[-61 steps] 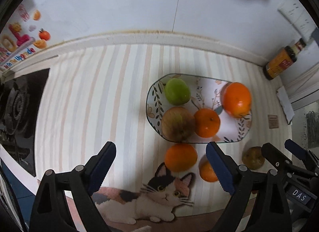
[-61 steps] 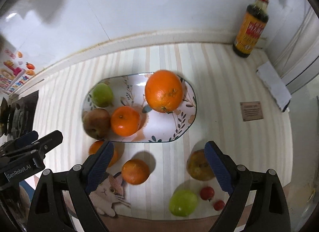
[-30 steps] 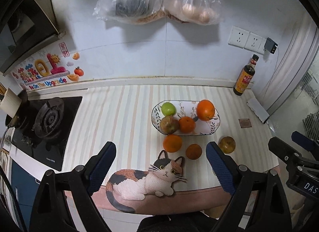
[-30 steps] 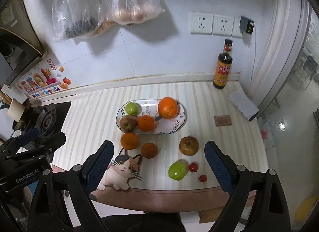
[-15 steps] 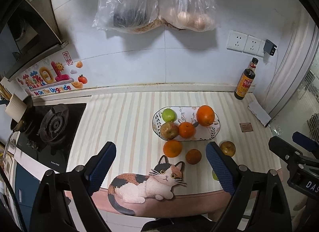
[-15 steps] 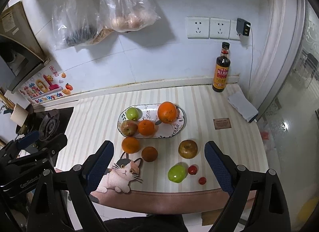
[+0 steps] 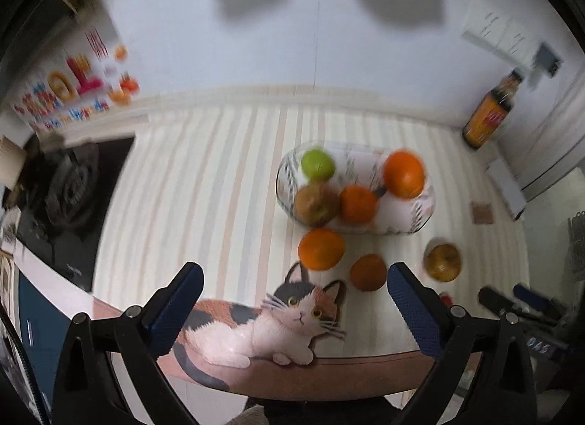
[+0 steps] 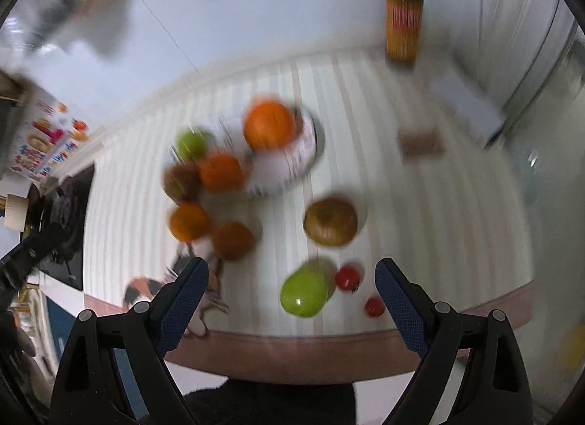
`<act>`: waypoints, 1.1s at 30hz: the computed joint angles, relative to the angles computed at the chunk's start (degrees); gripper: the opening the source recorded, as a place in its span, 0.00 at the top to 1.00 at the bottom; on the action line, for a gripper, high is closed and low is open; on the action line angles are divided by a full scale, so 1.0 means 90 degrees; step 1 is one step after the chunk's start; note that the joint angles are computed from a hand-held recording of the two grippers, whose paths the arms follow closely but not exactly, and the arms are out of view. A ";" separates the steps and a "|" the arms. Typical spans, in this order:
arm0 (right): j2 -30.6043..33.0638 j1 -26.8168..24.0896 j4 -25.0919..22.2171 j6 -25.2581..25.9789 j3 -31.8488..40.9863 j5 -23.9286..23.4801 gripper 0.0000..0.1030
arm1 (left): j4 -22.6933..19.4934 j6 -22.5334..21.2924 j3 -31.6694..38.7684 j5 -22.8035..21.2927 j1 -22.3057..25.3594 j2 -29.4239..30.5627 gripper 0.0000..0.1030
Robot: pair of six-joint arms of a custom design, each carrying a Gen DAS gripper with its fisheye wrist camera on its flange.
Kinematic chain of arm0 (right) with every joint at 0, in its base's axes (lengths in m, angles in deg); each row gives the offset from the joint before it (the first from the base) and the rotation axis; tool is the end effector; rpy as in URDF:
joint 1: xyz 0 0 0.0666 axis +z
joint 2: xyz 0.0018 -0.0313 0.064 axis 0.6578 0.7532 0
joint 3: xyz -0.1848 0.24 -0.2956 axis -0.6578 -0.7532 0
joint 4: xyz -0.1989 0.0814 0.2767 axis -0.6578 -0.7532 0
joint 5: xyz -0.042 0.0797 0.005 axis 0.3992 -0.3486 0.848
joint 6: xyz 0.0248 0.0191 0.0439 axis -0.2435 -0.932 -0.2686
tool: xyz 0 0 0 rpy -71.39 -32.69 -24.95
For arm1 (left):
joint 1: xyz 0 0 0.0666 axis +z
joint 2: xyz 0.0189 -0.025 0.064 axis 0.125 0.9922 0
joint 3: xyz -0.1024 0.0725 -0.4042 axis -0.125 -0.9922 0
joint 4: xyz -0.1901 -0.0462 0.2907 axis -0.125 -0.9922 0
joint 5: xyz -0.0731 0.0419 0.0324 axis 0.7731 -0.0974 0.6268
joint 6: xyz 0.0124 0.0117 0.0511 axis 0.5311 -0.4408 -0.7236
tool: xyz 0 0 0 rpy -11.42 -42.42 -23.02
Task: Organize fruits
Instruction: 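Grasp an orange with the left tool while the right tool grasps a green apple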
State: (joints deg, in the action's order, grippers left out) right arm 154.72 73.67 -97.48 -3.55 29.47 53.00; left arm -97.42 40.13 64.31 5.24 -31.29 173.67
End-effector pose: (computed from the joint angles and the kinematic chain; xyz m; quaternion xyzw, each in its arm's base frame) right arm 0.4501 0.2916 0.4256 -0.0198 0.9894 0.1181 0.0827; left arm 0.3540 -0.2690 0.5149 -0.1365 0.9748 0.0261 0.1747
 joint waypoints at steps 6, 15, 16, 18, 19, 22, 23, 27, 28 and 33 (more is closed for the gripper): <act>0.0458 -0.0174 0.0424 -0.0230 -0.0821 -0.0836 0.09 | 0.0325 -0.0138 -0.0721 0.0630 0.0396 0.0295 0.00; 0.0797 -0.0184 0.0631 -0.0188 -0.1159 -0.1209 0.19 | 0.0904 -0.0604 -0.0841 0.1644 0.0838 0.1100 0.00; 0.0797 -0.0181 0.0652 -0.0170 -0.1174 -0.1231 0.19 | 0.1026 -0.0596 -0.0869 0.1860 0.0894 0.1189 0.00; 0.0836 -0.0155 0.0600 -0.0136 -0.1124 -0.1256 0.19 | 0.1187 -0.0573 -0.0905 0.2166 0.0972 0.1308 0.00; 0.0843 -0.0143 0.0594 -0.0137 -0.1114 -0.1287 0.21 | 0.1289 -0.0559 -0.0932 0.2261 0.0996 0.1369 0.01; 0.0914 -0.0113 0.0549 -0.0117 -0.1083 -0.1333 0.33 | 0.1467 -0.0596 -0.0978 0.2300 0.0995 0.1478 0.31; 0.0916 -0.0116 0.0573 -0.0128 -0.1106 -0.1348 0.34 | 0.1653 -0.0586 -0.1069 0.2418 0.1009 0.1437 0.38; 0.0933 -0.0060 0.0617 -0.0102 -0.1089 -0.1302 0.42 | 0.1689 -0.0633 -0.1117 0.2313 0.0916 0.1374 0.39; 0.0938 -0.0059 0.0593 -0.0047 -0.1061 -0.1279 0.42 | 0.1646 -0.0639 -0.1135 0.2251 0.0870 0.1344 0.40; 0.1039 0.0156 0.0529 0.0288 -0.0811 -0.1239 0.42 | 0.1588 -0.0475 -0.1674 0.2169 0.0575 0.0822 0.40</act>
